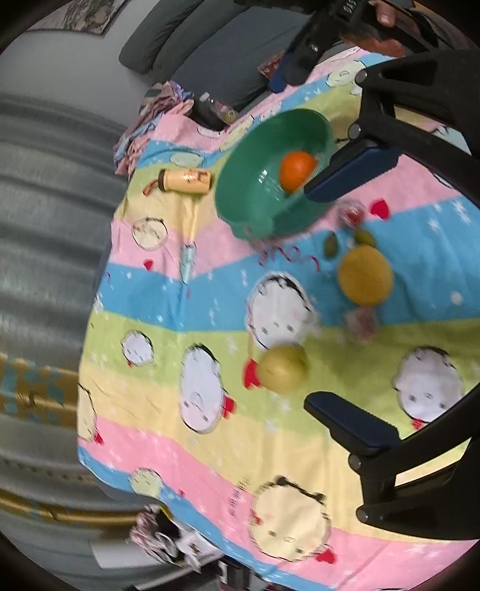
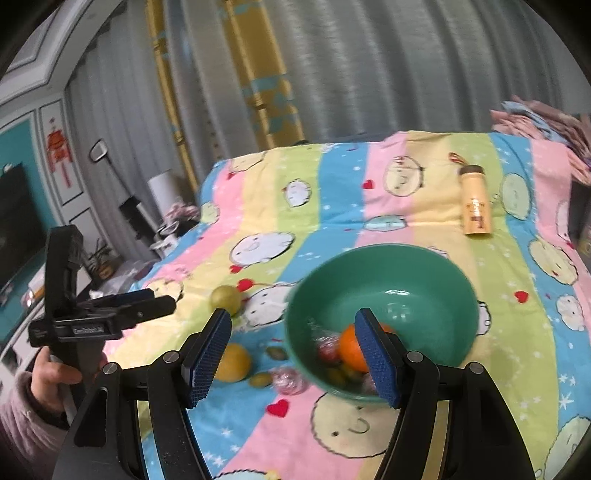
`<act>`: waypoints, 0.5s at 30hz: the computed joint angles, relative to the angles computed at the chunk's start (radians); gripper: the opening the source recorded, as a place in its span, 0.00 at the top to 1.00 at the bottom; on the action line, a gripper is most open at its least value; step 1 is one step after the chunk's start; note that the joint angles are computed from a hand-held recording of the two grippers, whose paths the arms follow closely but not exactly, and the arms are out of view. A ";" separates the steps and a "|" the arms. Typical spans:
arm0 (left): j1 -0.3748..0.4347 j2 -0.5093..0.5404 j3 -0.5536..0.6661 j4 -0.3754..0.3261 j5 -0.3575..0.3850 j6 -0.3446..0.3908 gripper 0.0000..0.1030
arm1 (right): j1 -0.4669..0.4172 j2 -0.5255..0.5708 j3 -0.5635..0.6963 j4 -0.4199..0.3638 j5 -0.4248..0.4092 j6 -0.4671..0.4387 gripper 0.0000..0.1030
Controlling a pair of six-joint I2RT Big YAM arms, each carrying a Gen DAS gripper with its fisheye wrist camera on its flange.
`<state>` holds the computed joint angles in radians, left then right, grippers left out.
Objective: Organize fruits
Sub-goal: 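Move both grippers back toward the plastic-wrapped red fruits on the sheet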
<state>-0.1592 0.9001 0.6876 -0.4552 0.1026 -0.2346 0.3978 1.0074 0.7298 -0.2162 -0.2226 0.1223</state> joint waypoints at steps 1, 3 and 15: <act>0.012 0.000 -0.006 -0.003 0.012 -0.003 0.00 | 0.011 -0.003 -0.003 -0.002 0.002 -0.007 0.32; 0.037 -0.012 -0.028 -0.016 0.035 -0.008 0.01 | 0.038 -0.008 -0.016 -0.006 0.004 -0.022 0.32; 0.078 -0.007 -0.118 0.002 0.031 0.004 0.08 | 0.124 0.064 -0.064 -0.037 0.050 0.002 0.32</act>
